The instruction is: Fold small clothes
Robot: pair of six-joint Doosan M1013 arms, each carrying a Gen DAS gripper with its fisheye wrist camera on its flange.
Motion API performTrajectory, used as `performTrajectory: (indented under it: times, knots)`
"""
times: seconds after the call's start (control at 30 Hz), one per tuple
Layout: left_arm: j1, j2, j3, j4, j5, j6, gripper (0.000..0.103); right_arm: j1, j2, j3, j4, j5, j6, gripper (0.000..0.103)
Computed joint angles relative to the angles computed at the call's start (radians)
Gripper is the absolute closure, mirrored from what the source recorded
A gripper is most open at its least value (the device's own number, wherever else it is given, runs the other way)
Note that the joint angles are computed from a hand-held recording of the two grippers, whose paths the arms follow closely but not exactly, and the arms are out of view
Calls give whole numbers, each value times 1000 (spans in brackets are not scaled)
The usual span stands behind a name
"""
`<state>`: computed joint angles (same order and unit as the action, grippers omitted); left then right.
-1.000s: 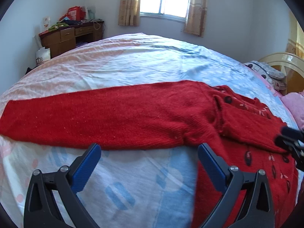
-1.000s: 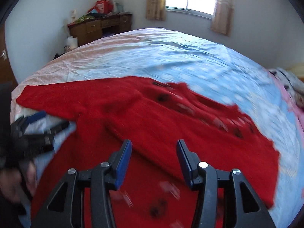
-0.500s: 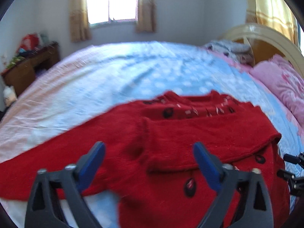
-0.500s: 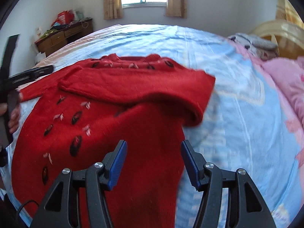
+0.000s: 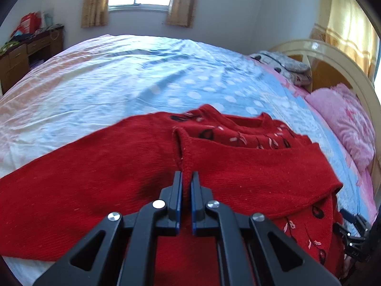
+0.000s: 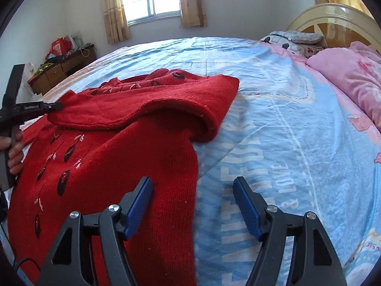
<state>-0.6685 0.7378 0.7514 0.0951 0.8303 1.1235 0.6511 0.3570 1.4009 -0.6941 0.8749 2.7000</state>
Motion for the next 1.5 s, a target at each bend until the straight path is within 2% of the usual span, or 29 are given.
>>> performTrajectory:
  times: [0.13, 0.27, 0.37, 0.43, 0.5, 0.6, 0.63, 0.67, 0.7, 0.77, 0.83, 0.9, 0.93, 1.0, 1.03, 1.1, 1.13, 1.17, 1.23, 1.27, 1.33, 1.4, 1.43, 1.47, 1.5]
  knots:
    - [9, -36, 64, 72, -67, -77, 97, -2, -9, 15, -6, -16, 26, 32]
    - [16, -32, 73, 83, -55, -105, 97, -3, -14, 17, -3, -20, 35, 32]
    - [15, -23, 76, 98, -37, -125, 97, 1, -27, 22, -59, -16, 96, 32]
    - [17, -13, 63, 85, -16, -132, 97, 1, -22, 5, -78, 21, 107, 32]
    - [11, -20, 74, 107, -28, -139, 96, -13, -14, -17, -24, 16, 62, 32]
    - [7, -21, 76, 120, -26, -121, 96, -46, 1, -43, 127, -68, -50, 34]
    - [9, -23, 80, 115, -32, -124, 95, -55, 15, -62, 179, -69, -87, 54]
    - [12, -27, 89, 103, -44, -125, 94, -62, 29, -79, 218, -56, -114, 95]
    - [16, -33, 102, 91, -62, -130, 93, -70, 44, -97, 257, -37, -130, 96]
    - [22, -49, 136, 83, -106, -159, 90, -69, 35, -85, 250, -55, -92, 98]
    - [27, -59, 157, 62, -136, -163, 90, -46, 33, -93, 168, 28, -44, 98]
    - [30, -47, 135, 20, -107, -122, 90, -34, 19, -79, 127, 101, -4, 98]
    - [29, -40, 123, 4, -95, -95, 89, -36, 13, -69, 137, 112, 3, 98]
    - [24, -24, 90, 12, -50, -67, 81, -39, -3, -37, 135, 78, 10, 98]
    - [20, -22, 85, 25, -42, -63, 79, -37, 0, -41, 132, 86, 3, 97]
    - [18, -28, 96, 32, -56, -56, 68, -37, 9, -63, 146, 105, -17, 97]
    - [18, -30, 99, 31, -58, -57, 65, -37, 11, -73, 156, 108, -23, 91]
    - [19, -31, 103, 31, -61, -61, 63, -34, 17, -89, 154, 129, -22, 76]
    - [22, -32, 105, 22, -65, -63, 63, -13, 41, -137, 79, 216, -6, 57]
    - [22, -30, 102, 20, -62, -63, 60, -3, 45, -148, 35, 223, 2, 56]
    - [21, -29, 101, 24, -59, -60, 58, 3, 44, -158, -13, 164, -2, 56]
    - [19, -31, 102, 32, -60, -62, 51, -9, 51, -178, 30, 92, -59, 56]
    - [19, -32, 104, 35, -63, -66, 49, -24, 59, -189, 90, 39, -110, 56]
    - [20, -34, 108, 30, -69, -69, 46, -41, 72, -204, 166, 21, -167, 56]
    - [23, -37, 115, 22, -77, -71, 46, -60, 95, -235, 264, 43, -242, 56]
